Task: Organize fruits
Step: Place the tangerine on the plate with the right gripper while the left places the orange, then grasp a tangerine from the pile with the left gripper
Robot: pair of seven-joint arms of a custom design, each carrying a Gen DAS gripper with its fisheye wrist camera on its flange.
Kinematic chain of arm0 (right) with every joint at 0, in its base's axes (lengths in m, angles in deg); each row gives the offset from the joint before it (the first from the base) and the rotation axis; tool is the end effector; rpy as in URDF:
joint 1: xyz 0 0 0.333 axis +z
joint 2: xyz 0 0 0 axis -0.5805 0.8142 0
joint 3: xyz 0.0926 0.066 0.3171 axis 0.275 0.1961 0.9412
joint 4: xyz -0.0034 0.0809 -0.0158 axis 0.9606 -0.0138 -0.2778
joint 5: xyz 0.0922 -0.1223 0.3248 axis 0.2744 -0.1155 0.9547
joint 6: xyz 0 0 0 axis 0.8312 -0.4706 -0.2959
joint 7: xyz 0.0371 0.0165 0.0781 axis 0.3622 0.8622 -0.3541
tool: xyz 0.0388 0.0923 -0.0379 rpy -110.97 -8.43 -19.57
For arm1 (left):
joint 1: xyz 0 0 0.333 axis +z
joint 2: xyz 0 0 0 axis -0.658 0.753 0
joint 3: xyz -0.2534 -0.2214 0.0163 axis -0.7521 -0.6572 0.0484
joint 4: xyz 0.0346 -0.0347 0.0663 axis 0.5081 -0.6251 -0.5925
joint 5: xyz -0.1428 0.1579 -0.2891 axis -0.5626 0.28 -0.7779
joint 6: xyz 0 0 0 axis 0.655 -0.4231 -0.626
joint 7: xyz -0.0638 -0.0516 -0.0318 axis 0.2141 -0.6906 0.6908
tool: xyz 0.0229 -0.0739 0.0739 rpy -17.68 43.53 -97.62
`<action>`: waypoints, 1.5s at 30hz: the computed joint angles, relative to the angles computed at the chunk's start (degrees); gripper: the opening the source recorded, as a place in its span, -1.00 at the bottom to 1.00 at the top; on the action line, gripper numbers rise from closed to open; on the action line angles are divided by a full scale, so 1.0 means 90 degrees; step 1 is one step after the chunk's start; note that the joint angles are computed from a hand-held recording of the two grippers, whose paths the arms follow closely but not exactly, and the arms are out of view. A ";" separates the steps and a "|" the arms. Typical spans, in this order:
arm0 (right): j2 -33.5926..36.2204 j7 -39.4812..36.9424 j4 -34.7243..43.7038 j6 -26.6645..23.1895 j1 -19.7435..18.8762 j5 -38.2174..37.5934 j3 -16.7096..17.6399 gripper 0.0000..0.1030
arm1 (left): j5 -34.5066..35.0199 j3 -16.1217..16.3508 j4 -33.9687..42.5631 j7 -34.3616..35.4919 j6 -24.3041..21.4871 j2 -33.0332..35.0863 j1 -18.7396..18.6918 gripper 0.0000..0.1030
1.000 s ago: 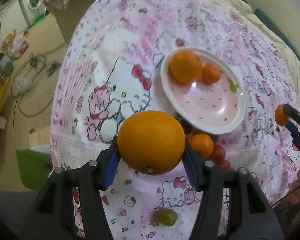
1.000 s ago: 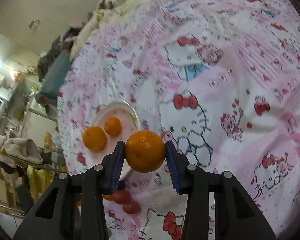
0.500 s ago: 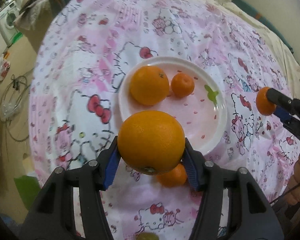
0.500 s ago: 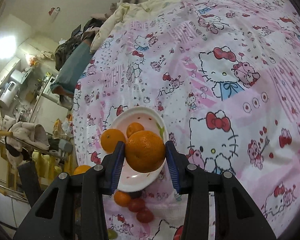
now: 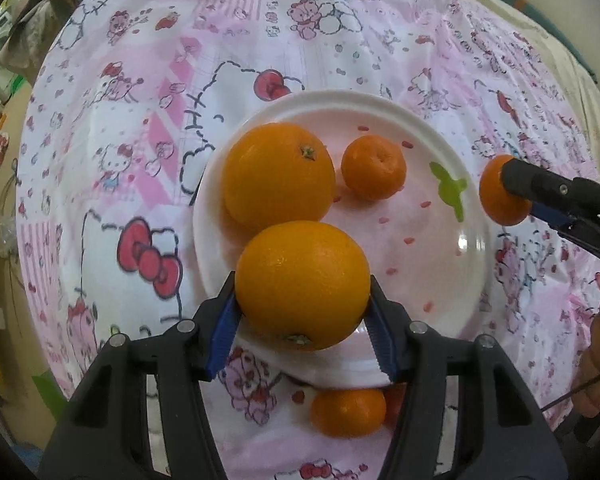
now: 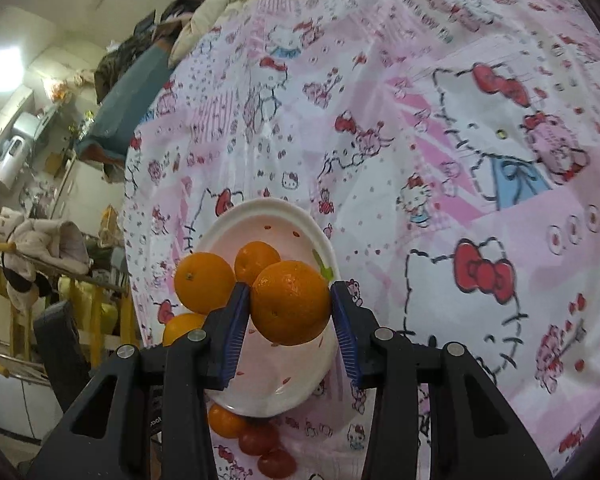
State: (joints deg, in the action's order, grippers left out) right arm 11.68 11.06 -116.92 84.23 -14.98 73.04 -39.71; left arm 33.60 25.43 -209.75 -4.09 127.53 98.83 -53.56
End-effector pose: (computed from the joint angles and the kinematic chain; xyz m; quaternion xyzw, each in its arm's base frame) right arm 0.5816 0.3590 0.3522 -0.7209 0.5983 0.1379 0.3215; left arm 0.4884 -0.2242 0.3399 -0.7682 0.6209 -0.1343 0.0801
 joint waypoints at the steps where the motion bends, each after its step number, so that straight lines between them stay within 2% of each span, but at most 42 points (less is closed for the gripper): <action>1: 0.0054 0.0028 0.0064 -0.0064 0.0014 -0.0046 -0.0019 -0.16 | 0.0040 0.0025 0.0071 -0.0012 -0.0034 0.0059 -0.0009 0.05; 4: 0.0255 0.0163 0.0321 -0.0249 0.0086 -0.0246 -0.0090 -0.16 | -0.0287 -0.0090 0.0182 0.0260 0.0001 0.0196 0.0129 0.06; 9: 0.0460 0.0246 0.0579 -0.0437 0.0090 -0.0354 -0.0070 -0.15 | -0.0229 -0.0014 0.0313 0.0215 -0.0130 0.0259 0.0027 0.07; 27: 0.0499 0.0260 0.0586 -0.0490 0.0051 -0.0422 -0.0014 -0.11 | -0.0398 -0.0074 0.0214 0.0500 0.0050 0.0178 0.0075 0.16; 29: 0.0490 0.0275 0.0580 -0.0484 0.0064 -0.0419 -0.0034 -0.10 | -0.0362 -0.0037 0.0162 0.0439 0.0163 0.0127 0.0059 0.37; 30: 0.0498 0.0302 0.0600 -0.0521 0.0066 -0.0430 -0.0049 0.01 | -0.0227 0.0032 0.0145 0.0318 0.0190 0.0095 0.0005 0.61; 31: 0.0497 0.0291 0.0601 -0.0536 0.0052 -0.0408 -0.0035 0.08 | 0.0004 0.0132 0.0133 0.0126 0.0182 0.0050 -0.0082 0.76; 33: 0.0476 0.0099 0.0595 -0.0574 -0.0058 -0.0245 0.0077 0.19 | 0.0087 0.0110 0.0145 0.0113 0.0174 0.0031 -0.0061 0.77; 40: 0.0166 -0.0199 0.0350 -0.0298 -0.0091 -0.0013 0.0082 0.19 | 0.0689 0.0239 -0.0182 -0.0549 0.0213 -0.0464 -0.0081 0.77; 45: -0.0128 -0.0271 0.0028 -0.0220 -0.0122 0.0192 0.0046 0.19 | 0.0891 0.0146 -0.0454 -0.0903 0.0201 -0.0808 0.0024 0.77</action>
State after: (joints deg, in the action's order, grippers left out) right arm 10.53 8.62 -116.67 82.25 -16.08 74.77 -39.30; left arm 41.62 26.74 -213.84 -12.22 129.33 91.56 -53.35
